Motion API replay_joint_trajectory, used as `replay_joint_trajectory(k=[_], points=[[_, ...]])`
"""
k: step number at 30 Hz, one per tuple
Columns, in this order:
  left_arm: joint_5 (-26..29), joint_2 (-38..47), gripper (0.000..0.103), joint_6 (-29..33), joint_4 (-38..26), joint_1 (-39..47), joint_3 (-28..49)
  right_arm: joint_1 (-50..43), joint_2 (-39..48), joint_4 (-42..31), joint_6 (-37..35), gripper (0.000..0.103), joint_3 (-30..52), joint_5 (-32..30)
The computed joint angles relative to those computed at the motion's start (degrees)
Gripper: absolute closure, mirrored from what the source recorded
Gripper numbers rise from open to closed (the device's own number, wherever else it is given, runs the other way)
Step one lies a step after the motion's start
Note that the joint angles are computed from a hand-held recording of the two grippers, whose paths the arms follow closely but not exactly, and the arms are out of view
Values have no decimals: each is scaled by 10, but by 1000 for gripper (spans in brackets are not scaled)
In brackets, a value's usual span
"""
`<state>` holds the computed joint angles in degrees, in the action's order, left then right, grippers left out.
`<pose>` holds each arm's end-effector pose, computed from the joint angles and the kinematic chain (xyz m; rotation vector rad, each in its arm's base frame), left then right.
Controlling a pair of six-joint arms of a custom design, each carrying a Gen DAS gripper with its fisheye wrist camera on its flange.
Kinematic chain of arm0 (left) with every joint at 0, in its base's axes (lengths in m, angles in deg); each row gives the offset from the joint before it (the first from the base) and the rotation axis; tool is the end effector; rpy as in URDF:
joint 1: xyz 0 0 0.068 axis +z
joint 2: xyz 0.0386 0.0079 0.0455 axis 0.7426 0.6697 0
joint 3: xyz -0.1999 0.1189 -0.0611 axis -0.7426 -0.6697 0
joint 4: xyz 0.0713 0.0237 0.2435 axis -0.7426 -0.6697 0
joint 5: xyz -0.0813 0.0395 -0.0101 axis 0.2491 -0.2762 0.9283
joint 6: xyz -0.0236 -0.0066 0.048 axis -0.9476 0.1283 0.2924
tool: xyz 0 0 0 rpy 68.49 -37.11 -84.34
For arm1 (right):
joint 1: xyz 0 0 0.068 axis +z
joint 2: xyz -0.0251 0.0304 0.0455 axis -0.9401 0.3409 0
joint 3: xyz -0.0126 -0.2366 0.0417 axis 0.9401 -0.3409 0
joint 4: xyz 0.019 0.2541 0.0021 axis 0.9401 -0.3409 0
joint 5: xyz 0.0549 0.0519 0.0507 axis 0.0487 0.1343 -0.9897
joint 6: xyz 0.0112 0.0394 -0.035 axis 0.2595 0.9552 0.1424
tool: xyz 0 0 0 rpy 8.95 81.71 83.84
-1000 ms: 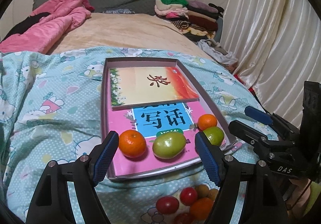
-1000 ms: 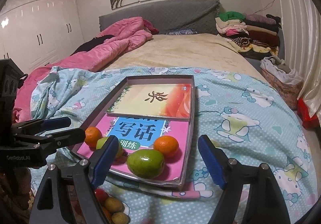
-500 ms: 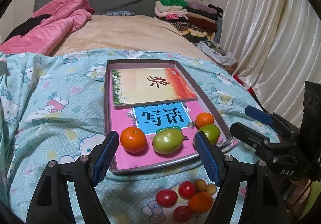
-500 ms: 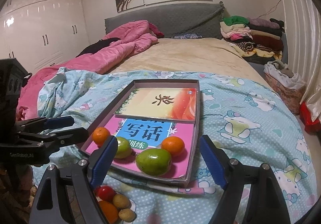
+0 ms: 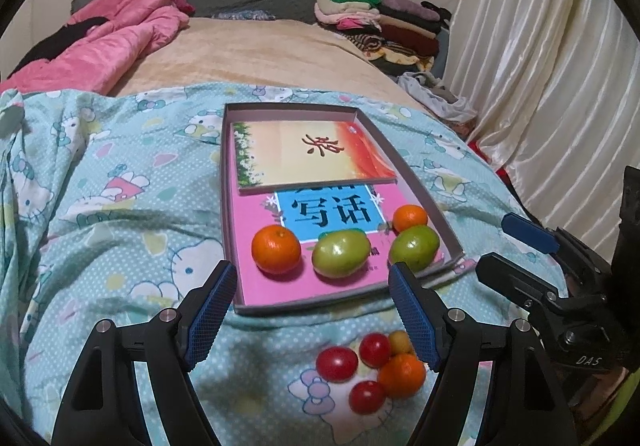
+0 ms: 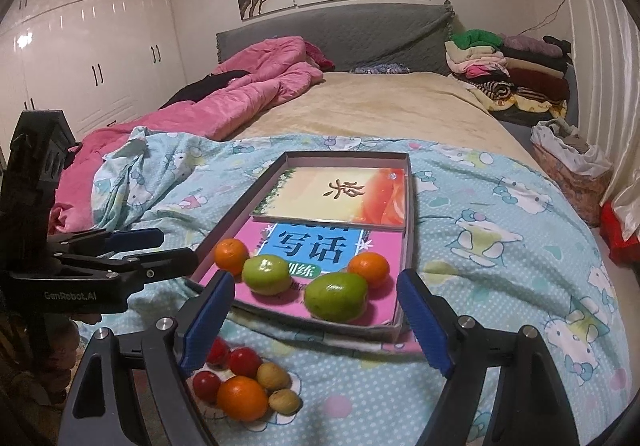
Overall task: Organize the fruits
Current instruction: 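Pull both open tools back from the tray toward the tomato pile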
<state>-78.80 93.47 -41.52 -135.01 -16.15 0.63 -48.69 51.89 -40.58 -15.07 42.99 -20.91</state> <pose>0.1297 -0.2141 0.2021 -0.4512 2.3223 -0.1204 0.2136 0.1001 0.2118 -0.8922 2.0906 0.5862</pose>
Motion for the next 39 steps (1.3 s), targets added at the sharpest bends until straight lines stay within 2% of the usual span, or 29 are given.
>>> replay_joint_trajectory(k=[14,39], points=[[7,11,24,-39,-35,-27,6,28,-34,-49,-15,20,-11,13],[40,19,24,-45,-36,-47,9,43,-46,-128,-81,20,-13,4]])
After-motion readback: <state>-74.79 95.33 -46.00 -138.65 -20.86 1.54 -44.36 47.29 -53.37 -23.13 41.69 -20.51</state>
